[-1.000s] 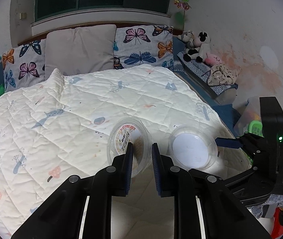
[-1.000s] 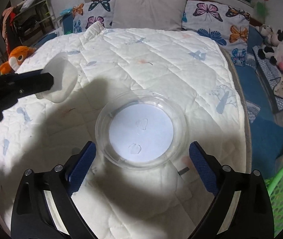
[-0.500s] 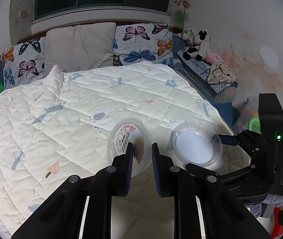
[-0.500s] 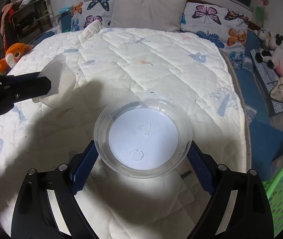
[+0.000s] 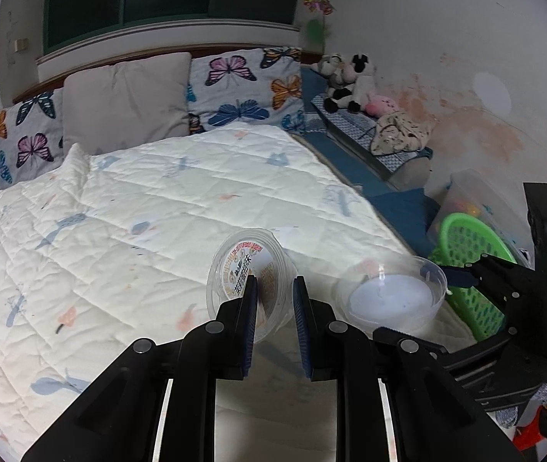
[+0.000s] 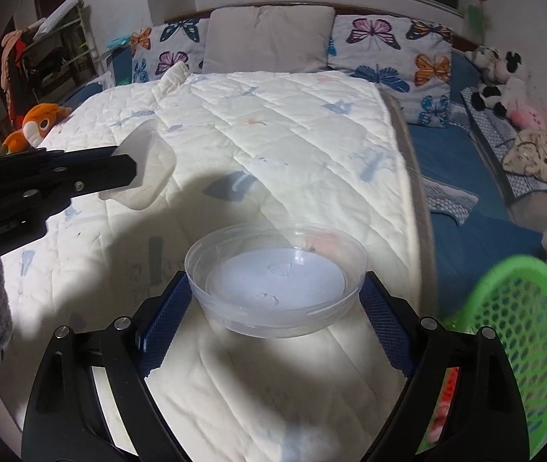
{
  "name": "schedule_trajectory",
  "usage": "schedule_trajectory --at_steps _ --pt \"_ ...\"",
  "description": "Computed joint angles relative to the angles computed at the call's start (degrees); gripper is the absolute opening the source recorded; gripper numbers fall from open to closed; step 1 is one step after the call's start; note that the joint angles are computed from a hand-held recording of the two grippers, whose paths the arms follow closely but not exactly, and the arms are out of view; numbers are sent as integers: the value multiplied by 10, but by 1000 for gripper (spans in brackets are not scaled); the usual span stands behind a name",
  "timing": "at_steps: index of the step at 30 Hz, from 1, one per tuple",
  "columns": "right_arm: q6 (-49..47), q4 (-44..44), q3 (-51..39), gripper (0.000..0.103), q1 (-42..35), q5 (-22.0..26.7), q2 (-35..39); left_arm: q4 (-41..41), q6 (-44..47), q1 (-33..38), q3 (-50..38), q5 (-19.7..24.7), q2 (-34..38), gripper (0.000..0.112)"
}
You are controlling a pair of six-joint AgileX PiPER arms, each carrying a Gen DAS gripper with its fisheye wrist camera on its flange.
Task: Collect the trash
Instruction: 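Carry the clear container and lid to the green basket and release both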
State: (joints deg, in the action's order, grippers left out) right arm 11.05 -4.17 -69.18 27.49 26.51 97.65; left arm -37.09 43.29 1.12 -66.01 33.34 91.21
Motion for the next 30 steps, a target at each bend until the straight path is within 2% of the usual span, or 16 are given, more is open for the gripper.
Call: schedule_trajectory --at_steps 11,15,19,24,30 --pt "-16 30 146 86 -43 -41 -127 39 -63 -90 14 -18 -23 19" --pt "-60 76 193 85 -82 -48 -179 57 -89 -126 10 -23 -23 19" --pt "-144 156 230 85 -126 -47 -213 73 -116 -167 2 -29 -16 19" --pt "-186 197 262 85 -159 -47 -256 94 -146 -203 -5 -33 -10 19" --pt "-258 256 295 85 -238 -27 -305 117 -179 -240 -25 -32 3 19"
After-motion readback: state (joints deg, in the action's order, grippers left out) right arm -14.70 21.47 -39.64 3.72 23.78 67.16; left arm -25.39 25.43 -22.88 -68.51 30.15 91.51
